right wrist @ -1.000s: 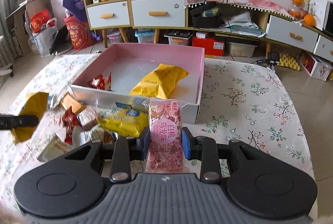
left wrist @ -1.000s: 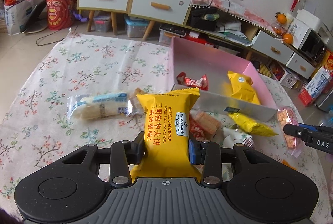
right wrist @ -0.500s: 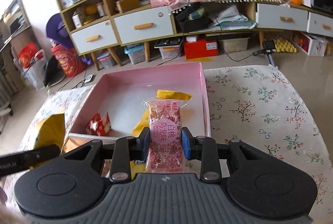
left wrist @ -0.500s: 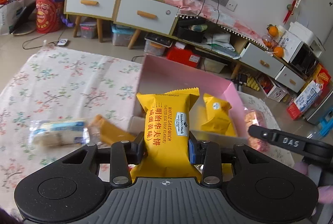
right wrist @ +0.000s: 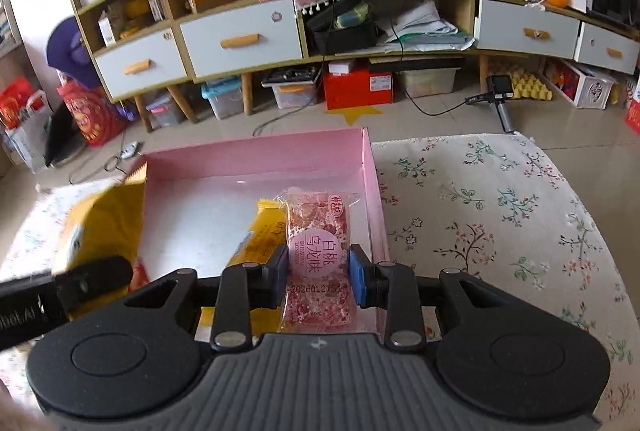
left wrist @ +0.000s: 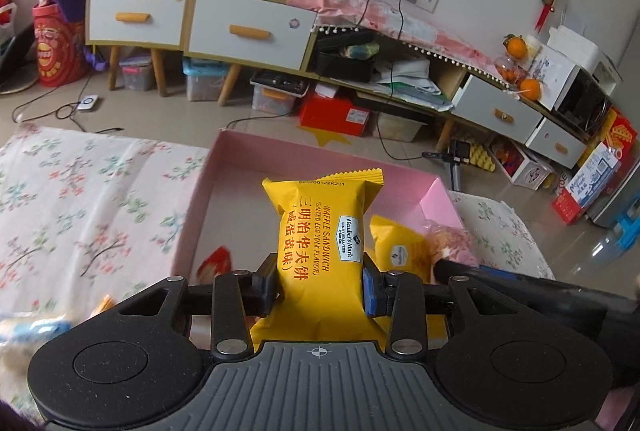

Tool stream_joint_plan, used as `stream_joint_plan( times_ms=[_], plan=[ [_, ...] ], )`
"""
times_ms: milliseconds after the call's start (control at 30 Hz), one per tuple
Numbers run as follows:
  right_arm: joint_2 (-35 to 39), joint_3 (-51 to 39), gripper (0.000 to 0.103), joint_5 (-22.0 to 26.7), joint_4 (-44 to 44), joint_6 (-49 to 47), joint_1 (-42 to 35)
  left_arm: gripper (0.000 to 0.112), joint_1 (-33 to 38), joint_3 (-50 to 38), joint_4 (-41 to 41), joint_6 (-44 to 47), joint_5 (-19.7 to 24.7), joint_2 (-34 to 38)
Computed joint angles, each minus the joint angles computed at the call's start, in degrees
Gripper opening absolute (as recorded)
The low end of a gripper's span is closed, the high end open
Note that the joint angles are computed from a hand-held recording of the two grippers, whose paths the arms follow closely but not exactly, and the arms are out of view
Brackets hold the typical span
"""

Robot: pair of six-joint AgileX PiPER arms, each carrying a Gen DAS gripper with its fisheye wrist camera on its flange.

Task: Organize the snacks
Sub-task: 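Carry the yellow bag and pink bar into the pink box with both tools, then open both tools to release the snacks inside the box, then withdraw both tools from the box toward the remaining snacks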

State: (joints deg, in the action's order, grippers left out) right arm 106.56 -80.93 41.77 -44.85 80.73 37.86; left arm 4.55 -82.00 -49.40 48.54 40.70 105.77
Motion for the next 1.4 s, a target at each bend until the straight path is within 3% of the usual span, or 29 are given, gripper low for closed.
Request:
stream_joint_plan(
  times_ms=[267, 567, 633, 733, 833, 1067, 1400],
  plan=[
    [2.76, -1.78, 0.029, -0.67, 0.56, -2.06, -1.25, 0.037, -2.92, 0.06, -0.03, 3.9, -5.36, 3.44],
    [2.26, -1.56, 0.034, -1.42, 0.22, -2.27, -1.42, 0.041, -4.64, 0.31, 6.63, -2.14, -8.56, 4.56],
    [1.61, -1.01, 0.046, -1.89, -0.4, -1.65, -1.27, 0.042, -4.62, 0.96, 5.92, 0.19, -8.89, 3.96],
    [0.58, -0.52, 0.06, -2.11, -0.96, -1.43, -1.07, 0.053, -4.3, 1.65, 4.74, 2.95, -8.47, 2.54],
    [-0.56, -0.45, 0.076, -0.84, -1.34, -1.13, -0.41, 0.062, -4.29, 1.13, 8.86, 0.38, -6.65, 1.17],
    [-3.54, -0.22, 0.087, 4.27, -1.74, -3.37, 1.83, 0.088, -1.69, 6.31, 7.82, 5.15, -4.5, -6.14],
    [-10.29, 5.56, 0.101, 8.04, -2.6, -3.03, 7.32, 0.098, 4.23, 11.85, 8.29, 9.83, 2.6, -14.37]
  ],
)
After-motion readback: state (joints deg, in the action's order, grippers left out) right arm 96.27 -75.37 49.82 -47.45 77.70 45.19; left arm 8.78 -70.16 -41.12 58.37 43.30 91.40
